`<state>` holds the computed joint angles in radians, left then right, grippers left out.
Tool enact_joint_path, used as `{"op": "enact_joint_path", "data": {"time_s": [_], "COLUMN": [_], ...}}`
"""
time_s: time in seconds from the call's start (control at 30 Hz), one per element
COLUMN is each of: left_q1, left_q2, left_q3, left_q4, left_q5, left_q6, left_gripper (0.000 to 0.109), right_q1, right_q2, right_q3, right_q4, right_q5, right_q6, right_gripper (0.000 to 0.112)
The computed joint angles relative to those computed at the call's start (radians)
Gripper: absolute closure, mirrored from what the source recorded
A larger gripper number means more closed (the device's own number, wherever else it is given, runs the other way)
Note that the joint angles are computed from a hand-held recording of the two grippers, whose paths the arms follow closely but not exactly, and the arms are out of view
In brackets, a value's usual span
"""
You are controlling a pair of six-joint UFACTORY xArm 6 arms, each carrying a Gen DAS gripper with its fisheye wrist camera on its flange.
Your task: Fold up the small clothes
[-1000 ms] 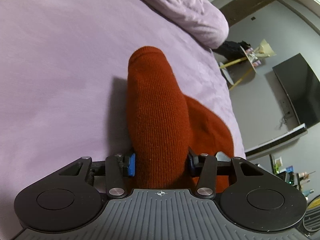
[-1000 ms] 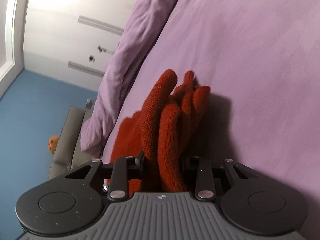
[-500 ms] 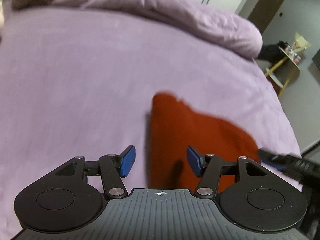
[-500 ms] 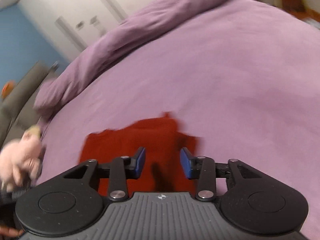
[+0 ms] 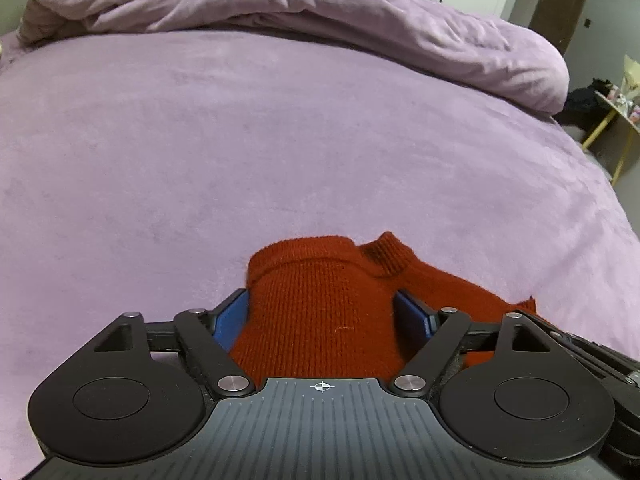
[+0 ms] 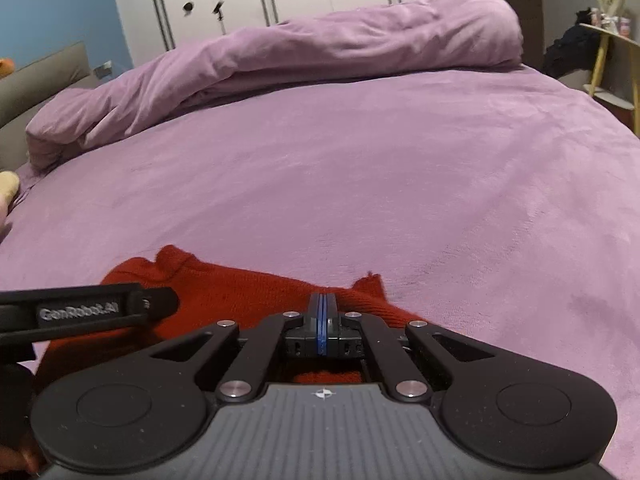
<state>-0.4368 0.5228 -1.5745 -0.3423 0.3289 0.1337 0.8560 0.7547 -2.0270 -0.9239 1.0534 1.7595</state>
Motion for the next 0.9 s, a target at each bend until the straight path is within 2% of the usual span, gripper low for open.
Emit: {"op": "enact_joint_path", "data": {"time_s": [0.07, 0.13, 0.23, 0.3, 0.33, 0.4, 0.47, 0.5, 0.53, 0.57, 0.6, 0.67, 0.7, 0.73, 0.8, 0.83, 0.9], "left_q1": [0.001, 0.001, 0.012, 0.022, 0.029, 0.048, 0.091, 0.116, 0.134, 0.157, 0.173, 0.177, 0.177, 0.177, 0.146, 0.127, 0.102], "left_q2": [-0.005, -0.028, -0.091, -0.16, -0.219, -0.345, -0.475, -0.532, -0.579, -0.64, -0.682, -0.748, -0.768, -0.779, -0.782, -0.772, -0.739], "left_q3": [0.01, 0.042, 0.088, 0.162, 0.234, 0.377, 0.514, 0.573, 0.626, 0.684, 0.722, 0.783, 0.801, 0.812, 0.825, 0.825, 0.806], "left_q4": [-0.027, 0.007, -0.029, -0.155, -0.259, -0.465, -0.553, -0.571, -0.632, -0.656, -0.639, -0.555, -0.561, -0.566, -0.49, -0.459, -0.418], "left_q5": [-0.005, -0.017, 0.037, 0.042, 0.022, 0.012, 0.083, 0.121, 0.139, 0.164, 0.185, 0.182, 0.189, 0.202, 0.161, 0.133, 0.102], "left_q6": [0.016, 0.003, 0.053, 0.178, 0.278, 0.451, 0.509, 0.515, 0.556, 0.557, 0.536, 0.474, 0.505, 0.546, 0.529, 0.518, 0.486], "left_gripper": [0.024, 0.024, 0.024, 0.024, 0.024, 0.024, 0.024, 0.024, 0.024, 0.024, 0.029, 0.029, 0.029, 0.029, 0.029, 0.029, 0.03], "right_q1": [0.004, 0.006, 0.024, 0.067, 0.067, 0.129, 0.207, 0.246, 0.276, 0.315, 0.316, 0.327, 0.321, 0.318, 0.304, 0.288, 0.282], "right_q2": [-0.023, -0.006, -0.043, -0.118, -0.121, -0.188, -0.25, -0.285, -0.33, -0.389, -0.407, -0.468, -0.507, -0.513, -0.527, -0.509, -0.494], "right_q3": [0.035, 0.008, 0.037, 0.13, 0.133, 0.232, 0.32, 0.374, 0.429, 0.493, 0.521, 0.605, 0.654, 0.676, 0.708, 0.698, 0.682], "right_q4": [-0.003, -0.01, -0.011, -0.022, -0.024, -0.074, -0.108, -0.117, -0.101, -0.065, -0.07, -0.063, -0.068, -0.1, -0.171, -0.197, -0.189], "right_q5": [0.008, 0.014, 0.004, -0.001, -0.002, 0.002, 0.039, 0.052, 0.057, 0.06, 0.043, -0.014, -0.083, -0.11, -0.177, -0.213, -0.22], "right_q6": [0.021, 0.016, 0.044, 0.051, 0.052, 0.11, 0.187, 0.256, 0.357, 0.462, 0.525, 0.681, 0.775, 0.827, 0.942, 0.975, 0.969], "right_gripper": [0.112, 0.11, 0.103, 0.101, 0.101, 0.101, 0.1, 0.095, 0.081, 0.077, 0.077, 0.075, 0.075, 0.075, 0.071, 0.068, 0.069]}}
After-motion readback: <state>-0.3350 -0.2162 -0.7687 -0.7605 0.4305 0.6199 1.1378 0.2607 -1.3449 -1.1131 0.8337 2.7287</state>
